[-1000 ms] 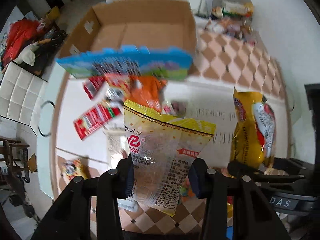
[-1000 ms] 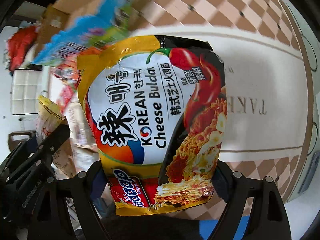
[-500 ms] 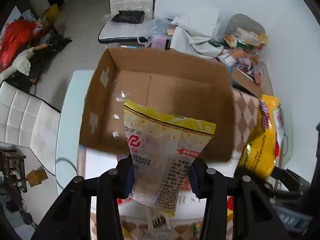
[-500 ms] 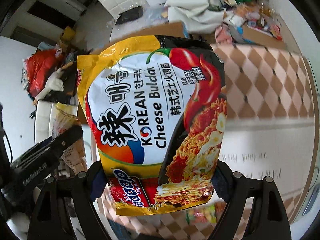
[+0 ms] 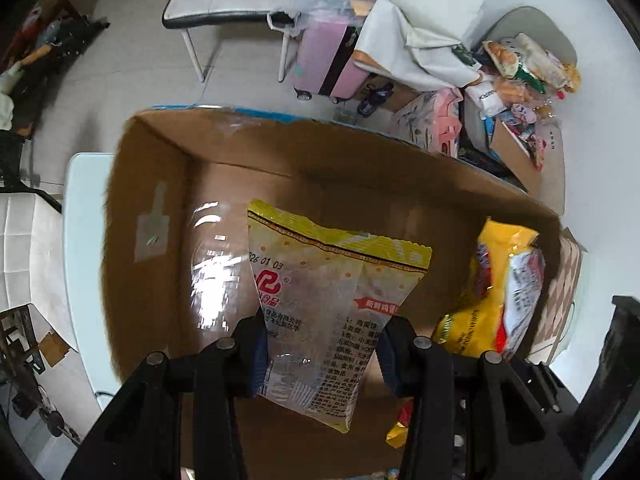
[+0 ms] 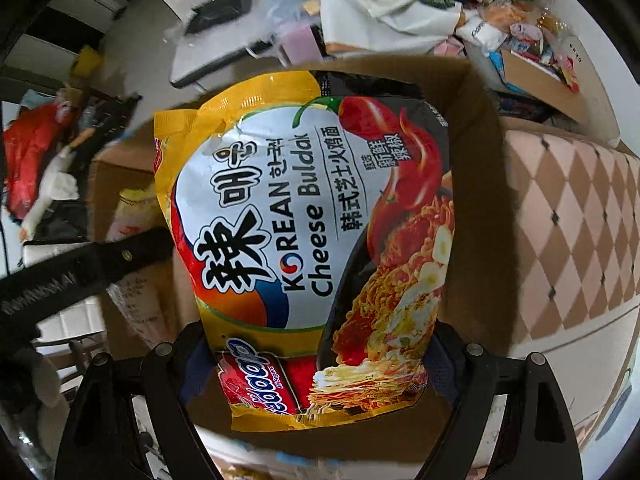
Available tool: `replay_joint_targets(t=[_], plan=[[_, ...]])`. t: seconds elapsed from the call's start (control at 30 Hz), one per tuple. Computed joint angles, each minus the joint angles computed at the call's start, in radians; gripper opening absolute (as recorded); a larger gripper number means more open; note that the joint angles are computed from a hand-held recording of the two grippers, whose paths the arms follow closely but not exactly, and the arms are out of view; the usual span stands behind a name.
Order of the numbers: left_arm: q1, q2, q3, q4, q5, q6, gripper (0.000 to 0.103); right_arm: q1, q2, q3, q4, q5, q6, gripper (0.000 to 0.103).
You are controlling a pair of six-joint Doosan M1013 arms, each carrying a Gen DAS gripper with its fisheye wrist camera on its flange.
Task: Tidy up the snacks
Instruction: 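Carry both bags into the cardboard box and open both tools, then grasp the panda chip bag with the left tool while the right tool grasps the Franzzi cookie pack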
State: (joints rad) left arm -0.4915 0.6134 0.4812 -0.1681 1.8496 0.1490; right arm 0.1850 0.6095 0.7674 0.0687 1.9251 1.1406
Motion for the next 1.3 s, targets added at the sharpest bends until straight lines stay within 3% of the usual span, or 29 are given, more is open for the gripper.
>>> replay_joint_targets(t=[0.3,0.43,0.5,0.57,0.8,1.07,1.3], plan=[[0.026,-0.019,0.102,-0.084,-0.076,0.034,0.043,0.032,0.015,0.057,-0.072,-0.026,0.033,0.088],[0.026,-0.031,0.136,-0.097,-0.096,0.042,0.045,0.045,0.029,0.058,-0.097,0.017,0.036,0.089],[0.026,-0.035,0.150,-0.111,-0.102,0.048,0.067,0.054,0.029,0.065,-0.113,-0.014,0.025,0.092],[0.022,-0.028,0.138,-0.110,-0.086,0.061,0.080,0.060,0.024,0.066,-0.118,-0.036,0.015,0.098],[0.001,-0.037,0.120,-0.063,-0.065,0.069,0.087,0.072,0.012,0.058,-0.138,-0.036,-0.004,0.098],[-0.053,-0.038,0.039,0.075,0.012,0.035,0.087,0.053,-0.053,0.093,-0.093,-0.089,-0.020,0.098],[-0.137,0.035,-0.185,0.277,0.183,0.077,0.087,0.033,-0.141,0.145,-0.049,-0.172,-0.061,0.098]])
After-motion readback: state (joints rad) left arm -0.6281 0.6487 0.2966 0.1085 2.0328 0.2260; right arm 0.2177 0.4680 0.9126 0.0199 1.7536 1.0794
